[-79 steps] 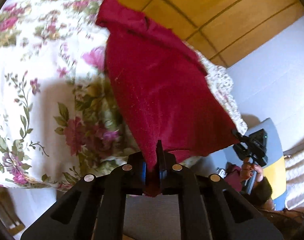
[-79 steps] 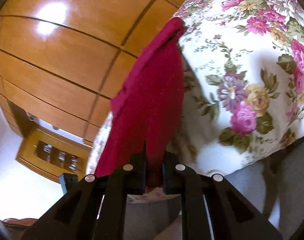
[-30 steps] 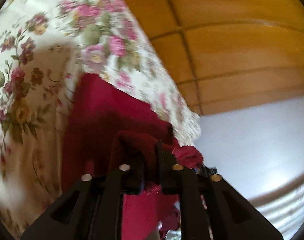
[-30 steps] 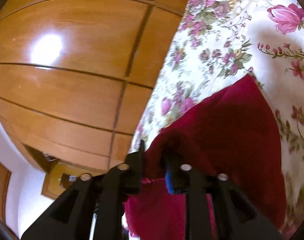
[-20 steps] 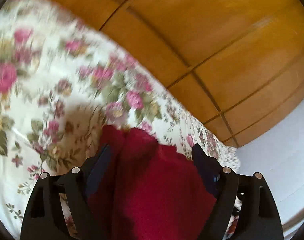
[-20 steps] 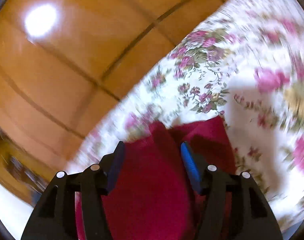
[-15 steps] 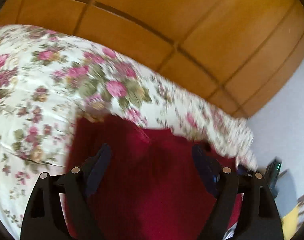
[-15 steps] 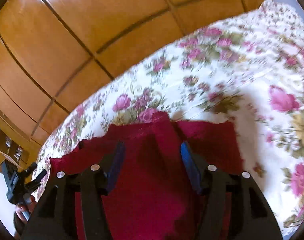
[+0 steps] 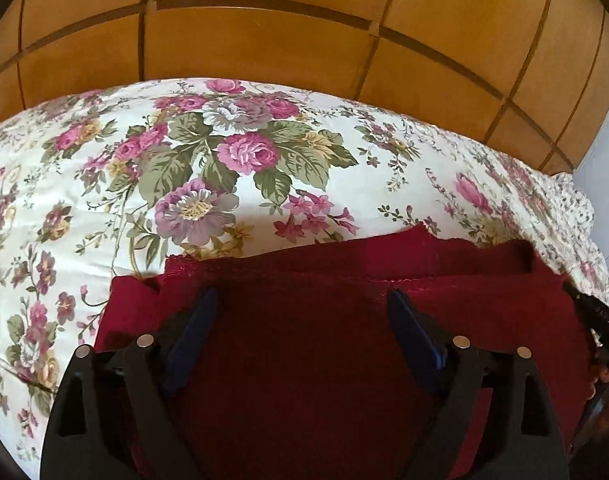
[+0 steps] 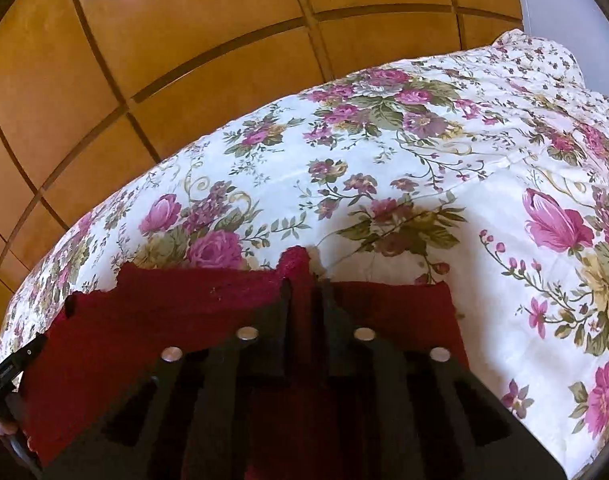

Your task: Fold small clothes

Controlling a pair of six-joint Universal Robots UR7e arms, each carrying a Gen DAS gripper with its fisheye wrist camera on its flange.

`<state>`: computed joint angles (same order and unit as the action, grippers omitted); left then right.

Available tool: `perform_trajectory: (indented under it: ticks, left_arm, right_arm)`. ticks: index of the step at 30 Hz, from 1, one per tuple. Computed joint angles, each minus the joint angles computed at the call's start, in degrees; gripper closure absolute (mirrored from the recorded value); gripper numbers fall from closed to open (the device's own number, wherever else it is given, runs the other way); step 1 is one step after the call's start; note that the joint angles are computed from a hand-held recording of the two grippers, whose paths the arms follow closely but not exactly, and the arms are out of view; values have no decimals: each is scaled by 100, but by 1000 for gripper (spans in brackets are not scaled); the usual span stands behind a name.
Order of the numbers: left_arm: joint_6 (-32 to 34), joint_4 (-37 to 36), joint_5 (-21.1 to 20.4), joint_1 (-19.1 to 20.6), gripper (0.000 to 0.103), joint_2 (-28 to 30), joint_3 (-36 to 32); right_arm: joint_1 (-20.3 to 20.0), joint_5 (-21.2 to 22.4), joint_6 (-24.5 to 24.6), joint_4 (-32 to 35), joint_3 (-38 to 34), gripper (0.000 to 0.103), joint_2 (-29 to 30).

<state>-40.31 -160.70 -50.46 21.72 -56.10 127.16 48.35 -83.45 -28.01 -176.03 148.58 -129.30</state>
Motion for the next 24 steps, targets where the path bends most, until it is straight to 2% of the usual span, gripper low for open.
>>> perform_trajectory:
  ticks: [1, 2, 3, 5, 6, 7, 8, 9, 10, 11, 12, 13, 14, 15, 16, 18, 21, 24]
  left_arm:
    - [-37, -7, -61, 8, 17, -57, 10]
    - [-99, 28, -126, -1, 17, -139, 15]
    - [-229, 48, -194, -41, 17, -272, 42]
    - [-637, 90, -164, -179, 17, -471, 112]
    - [-886, 53, -117, -288, 15, -586, 184]
    - [-1002, -1, -101, -364, 14, -624, 214]
    - [-1071, 14, -103, -431, 14, -617, 201]
    - [-1072, 104, -110, -459, 14, -567, 143]
    - [-978, 191, -126, -467, 14, -469, 61]
    - [-816, 297, -126, -455, 14, -351, -36]
    - [-654, 580, -17, -433, 14, -188, -195]
    - [-569, 744, 140, -416, 14, -65, -286]
    - [-460, 840, 321, -384, 14, 61, -344]
    - [-369, 1141, 444, -276, 14, 191, -452]
    - [-308, 1203, 326, -136, 10, 251, -495]
    - [-175, 689, 26, 74, 4, 238, -412]
    - [-76, 757, 80, 107, 4, 369, -510]
    - [-79, 845, 195, 73, 3, 421, -535]
  right_arm:
    - [27, -56, 12, 89, -5, 75, -117]
    - [94, -140, 35, 31, 28, 57, -234]
    - [48, -3, 61, -171, 142, 52, -430]
    - [-205, 601, -16, 10, 312, 57, -1087]
    - [-73, 589, -88, 162, 335, 60, -1271]
    - [298, 386, -312, 314, 354, 64, -1338]
    - [765, -32, -401, 296, 335, 68, -1169]
    - [1285, -517, -525, 287, 287, 71, -878]
    - [1763, -1037, -577, 279, 200, 80, -485]
    - [2081, -1456, -515, 316, 91, 83, -128]
    - [2273, -1813, -426, 498, -74, 84, 245]
    - [2379, -2172, -371, 440, -198, 85, 651]
    - [2383, -2347, -386, 232, -225, 86, 901]
    - [2252, -2330, -488, -25, -279, 89, 1157]
    - [2073, -2072, -622, -233, -270, 92, 1230]
    - [1750, -1597, -673, -556, -235, 94, 1318]
    - [1431, -1150, -598, -626, -208, 94, 1303]
    - [1228, -837, -581, -353, -257, 94, 1147]
